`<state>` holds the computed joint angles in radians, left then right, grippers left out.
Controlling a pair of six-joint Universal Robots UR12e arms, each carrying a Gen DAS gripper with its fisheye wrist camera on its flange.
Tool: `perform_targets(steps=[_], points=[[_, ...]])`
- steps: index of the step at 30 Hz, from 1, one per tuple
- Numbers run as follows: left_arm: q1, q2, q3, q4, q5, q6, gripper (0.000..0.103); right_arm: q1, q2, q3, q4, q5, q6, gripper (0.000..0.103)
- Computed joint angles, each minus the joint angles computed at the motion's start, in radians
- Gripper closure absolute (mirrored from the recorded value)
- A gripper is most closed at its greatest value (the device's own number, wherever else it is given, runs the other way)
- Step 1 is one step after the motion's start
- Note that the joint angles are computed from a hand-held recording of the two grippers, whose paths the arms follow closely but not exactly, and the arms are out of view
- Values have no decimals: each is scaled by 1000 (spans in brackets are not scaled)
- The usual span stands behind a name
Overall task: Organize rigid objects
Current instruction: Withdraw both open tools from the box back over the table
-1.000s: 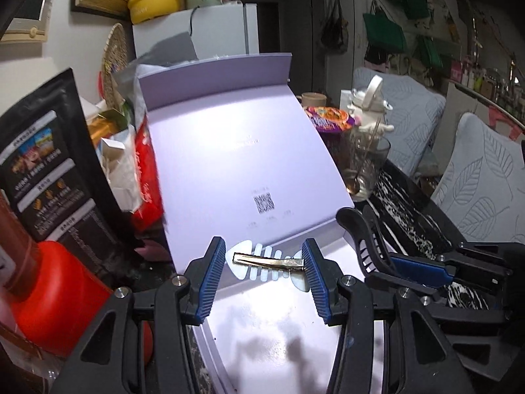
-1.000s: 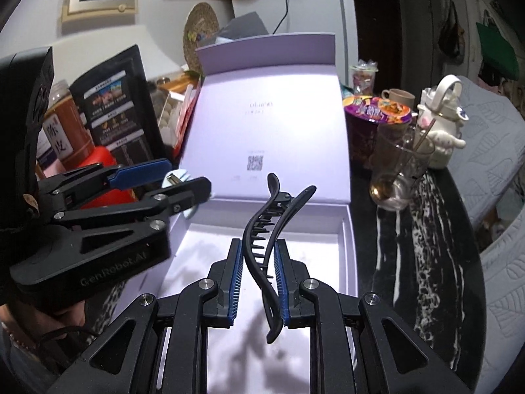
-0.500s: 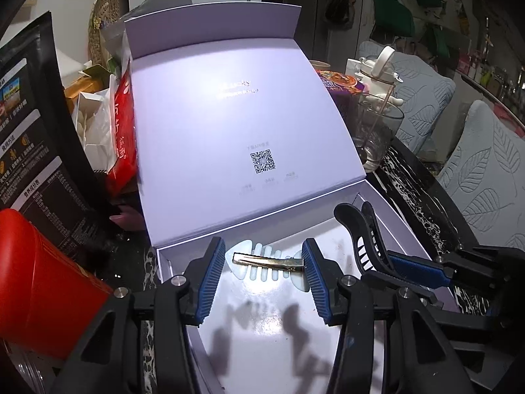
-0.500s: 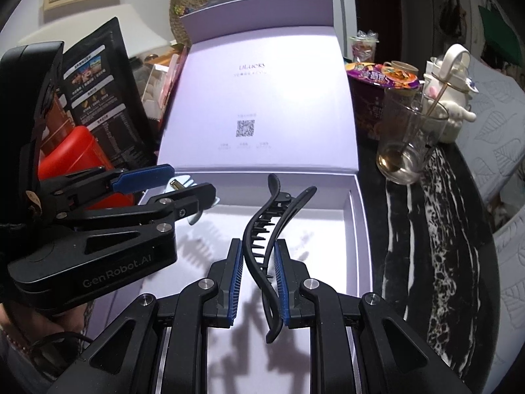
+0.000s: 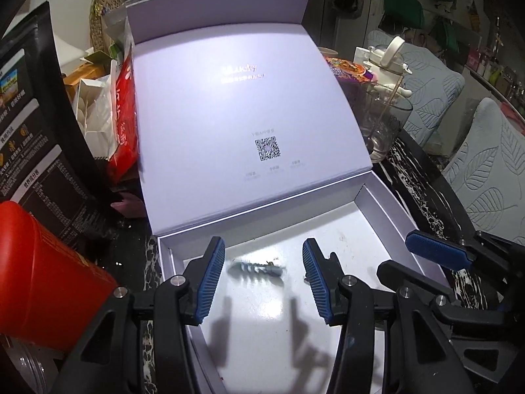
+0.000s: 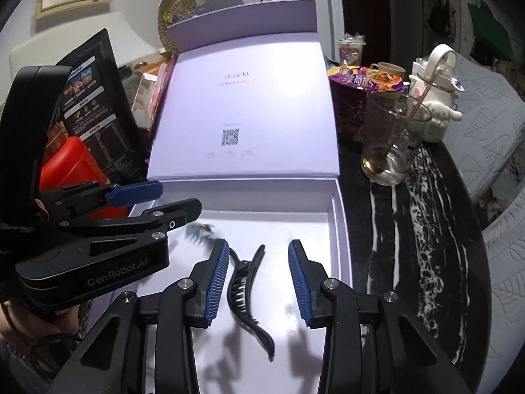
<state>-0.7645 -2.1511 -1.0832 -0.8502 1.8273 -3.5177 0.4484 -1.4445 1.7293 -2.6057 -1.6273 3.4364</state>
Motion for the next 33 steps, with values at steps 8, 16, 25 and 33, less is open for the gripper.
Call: perform_targets(steps=[8,16,25,33], points=[[-9,27,-29,55,5,-1,54,10,-22,10,-28,-22,9,66],[-27,61,-57,106,39,-1,54,32,-54,16,-33,-60,3,66],[-54,111,-98,181,88,16,54,69,-100,22,-57,-126,-6,66],[-80,151,-137,229,124,32,54,103,-143,39,-66,-169,-9,65]])
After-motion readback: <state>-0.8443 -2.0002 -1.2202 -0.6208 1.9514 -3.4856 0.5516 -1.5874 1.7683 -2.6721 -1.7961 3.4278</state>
